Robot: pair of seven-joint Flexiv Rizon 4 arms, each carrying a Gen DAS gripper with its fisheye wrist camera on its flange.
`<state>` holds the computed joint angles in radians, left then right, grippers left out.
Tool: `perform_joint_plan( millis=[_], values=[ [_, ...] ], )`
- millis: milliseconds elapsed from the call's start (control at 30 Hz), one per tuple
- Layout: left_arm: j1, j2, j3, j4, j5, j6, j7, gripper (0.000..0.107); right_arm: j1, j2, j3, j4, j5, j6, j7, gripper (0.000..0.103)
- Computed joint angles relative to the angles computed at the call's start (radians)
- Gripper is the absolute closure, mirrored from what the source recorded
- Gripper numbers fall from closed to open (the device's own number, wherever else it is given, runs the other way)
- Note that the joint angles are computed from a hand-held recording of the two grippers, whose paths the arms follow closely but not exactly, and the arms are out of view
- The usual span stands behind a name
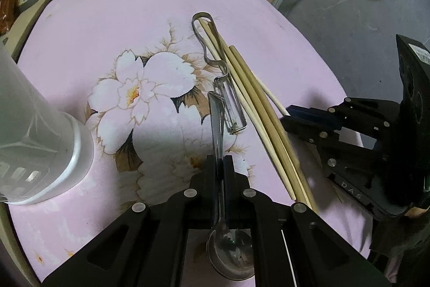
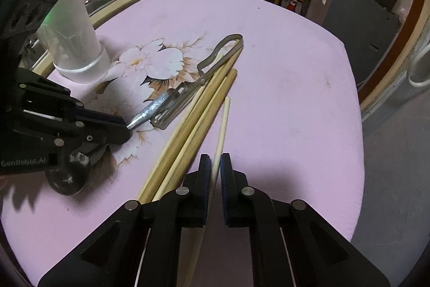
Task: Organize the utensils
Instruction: 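Grasp a spoon with the left tool while the right tool grasps one chopstick, then lift the chopstick with the right tool while the left carries the spoon to the holder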
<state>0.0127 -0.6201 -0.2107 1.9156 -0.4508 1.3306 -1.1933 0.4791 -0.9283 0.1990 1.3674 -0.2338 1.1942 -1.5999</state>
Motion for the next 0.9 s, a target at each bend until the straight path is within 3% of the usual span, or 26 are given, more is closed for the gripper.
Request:
perform_joint_plan(
  millis=[100,267,433,633,800,900],
  values=[
    [-0.01,-0.016,-0.012,-0.001,-0.013,0.056,-0.03,0.104,0.01,0.007,-0.013,0.012,0.002,0.013,0.028,0.098],
    [0.082,-0.015,-0.154,0.103,-0.037,0.257,-0.049,0.106,-0.046,0.019,0.048,0.068,0.074,0.123,0.059,0.101],
    [0.208,-0.029,-0.311,0.221,0.051,0.511,-0.114,0.107,-0.091,0.042,0.104,0.18,0.119,0.324,0.083,0.101],
    [0.09,-0.015,-0.189,0.275,0.116,0.746,-0.211,0.107,-0.069,0.056,0.088,0.296,0.088,0.643,0.113,0.101],
    [-0.025,-0.054,-0.072,0.248,0.144,0.945,-0.291,0.107,0.087,0.047,-0.064,0.327,0.158,0.935,0.108,0.101],
    [-0.126,-0.064,0.021,0.234,0.095,1.049,-0.306,0.107,0.15,0.021,-0.114,0.306,0.2,1.068,0.097,0.101]
  ],
)
